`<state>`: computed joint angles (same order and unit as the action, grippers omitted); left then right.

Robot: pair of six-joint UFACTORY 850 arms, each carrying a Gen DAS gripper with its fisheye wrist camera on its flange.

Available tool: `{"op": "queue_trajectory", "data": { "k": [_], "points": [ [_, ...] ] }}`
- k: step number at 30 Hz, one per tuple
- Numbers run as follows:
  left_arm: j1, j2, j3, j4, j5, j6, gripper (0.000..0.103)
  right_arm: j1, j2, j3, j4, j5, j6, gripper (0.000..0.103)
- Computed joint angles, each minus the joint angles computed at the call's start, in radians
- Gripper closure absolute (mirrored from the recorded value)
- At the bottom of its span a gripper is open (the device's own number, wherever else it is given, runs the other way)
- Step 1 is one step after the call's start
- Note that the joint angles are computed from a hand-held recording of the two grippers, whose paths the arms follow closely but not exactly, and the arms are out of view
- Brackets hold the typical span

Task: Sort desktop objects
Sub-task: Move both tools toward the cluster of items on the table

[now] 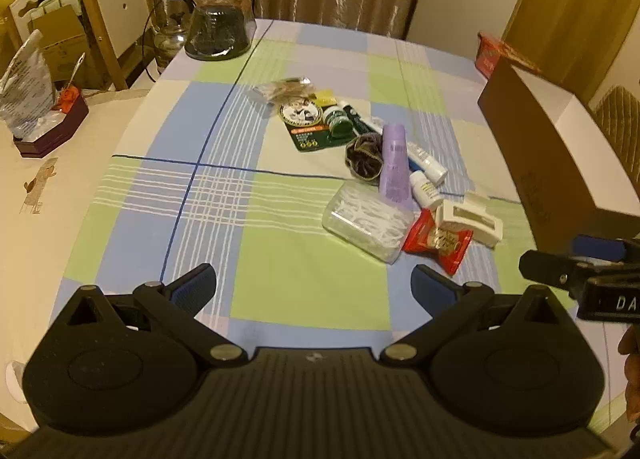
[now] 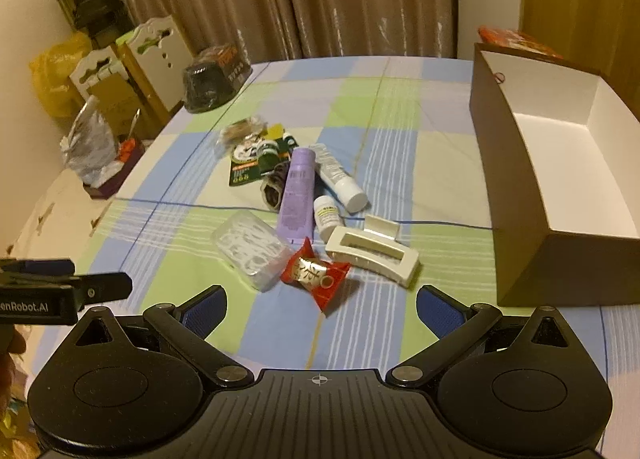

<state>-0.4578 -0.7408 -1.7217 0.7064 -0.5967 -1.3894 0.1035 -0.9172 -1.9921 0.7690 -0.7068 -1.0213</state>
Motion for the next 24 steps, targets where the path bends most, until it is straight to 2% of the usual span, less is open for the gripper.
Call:
{"op": "queue_trajectory", "data": {
  "k": [9,24],
  "points": [
    [0.027,-0.011,0.004,-0.052,0.043,0.102,0.001,0.013,0.002,0.013,-0.056,0.042,0.074,0.000],
    [0.073,-0.068,-0.045,-0.211,0.098,0.412,0.001,0.033,0.034,0.078,-0.136,0.122,0.168,0.000]
  ]
}}
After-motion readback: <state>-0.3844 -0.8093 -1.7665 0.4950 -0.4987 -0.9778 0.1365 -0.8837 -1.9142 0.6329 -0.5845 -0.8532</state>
